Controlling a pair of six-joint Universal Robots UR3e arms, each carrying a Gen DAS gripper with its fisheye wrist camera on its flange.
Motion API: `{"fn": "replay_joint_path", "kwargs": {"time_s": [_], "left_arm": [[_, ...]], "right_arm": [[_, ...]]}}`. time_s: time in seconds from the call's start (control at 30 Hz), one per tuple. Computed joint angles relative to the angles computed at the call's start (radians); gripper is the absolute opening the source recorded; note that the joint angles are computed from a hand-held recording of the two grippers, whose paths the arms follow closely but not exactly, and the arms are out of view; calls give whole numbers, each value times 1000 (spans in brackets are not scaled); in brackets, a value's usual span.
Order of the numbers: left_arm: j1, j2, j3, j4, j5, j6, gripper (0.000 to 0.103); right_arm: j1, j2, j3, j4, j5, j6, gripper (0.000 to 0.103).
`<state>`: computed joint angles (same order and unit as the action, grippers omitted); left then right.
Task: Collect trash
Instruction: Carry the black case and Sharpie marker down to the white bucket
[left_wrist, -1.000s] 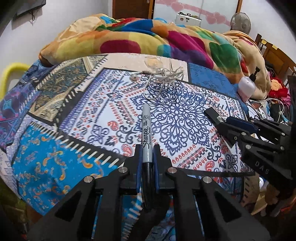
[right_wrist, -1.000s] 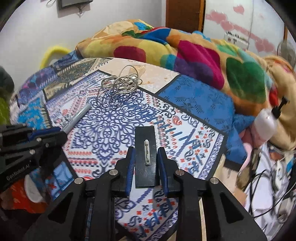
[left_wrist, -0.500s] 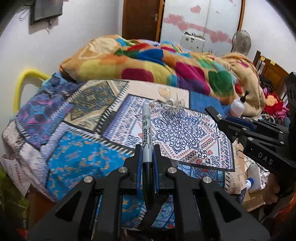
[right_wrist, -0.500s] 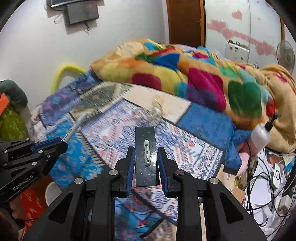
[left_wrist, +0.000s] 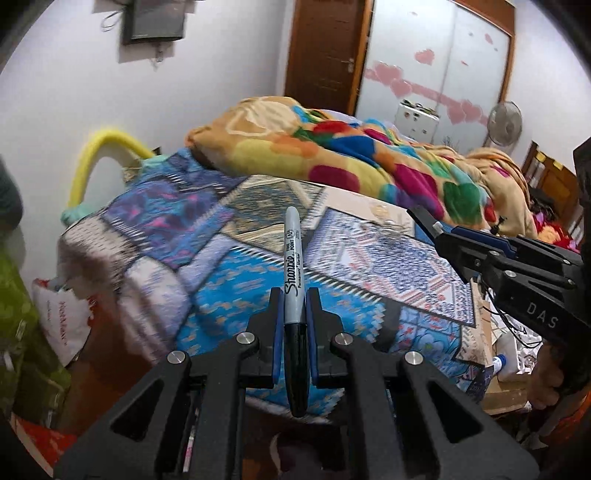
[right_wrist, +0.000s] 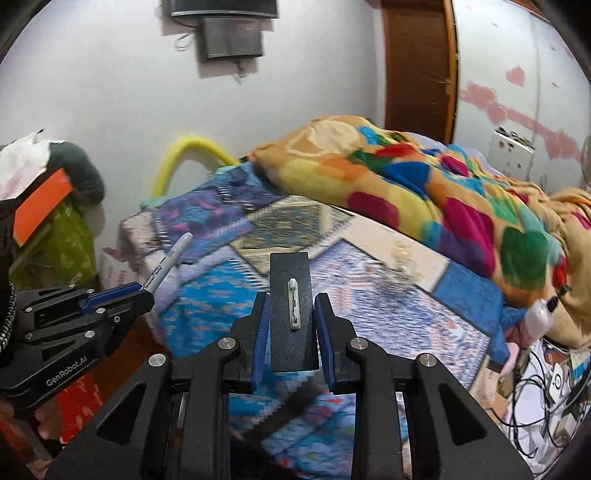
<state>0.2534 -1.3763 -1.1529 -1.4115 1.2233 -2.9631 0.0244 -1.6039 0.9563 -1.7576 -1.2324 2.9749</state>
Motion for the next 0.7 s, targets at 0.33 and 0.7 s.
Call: {"fn": "replay_joint_path", "kwargs": {"time_s": [0.33, 0.7], "left_arm": [[713, 314, -94, -522, -337, 514, 10], [1276, 397, -145, -963, -352, 1081, 10]], "right_arm": [[329, 187, -227, 13, -140, 118, 22], [575, 472, -513, 109, -180, 211, 22]]}}
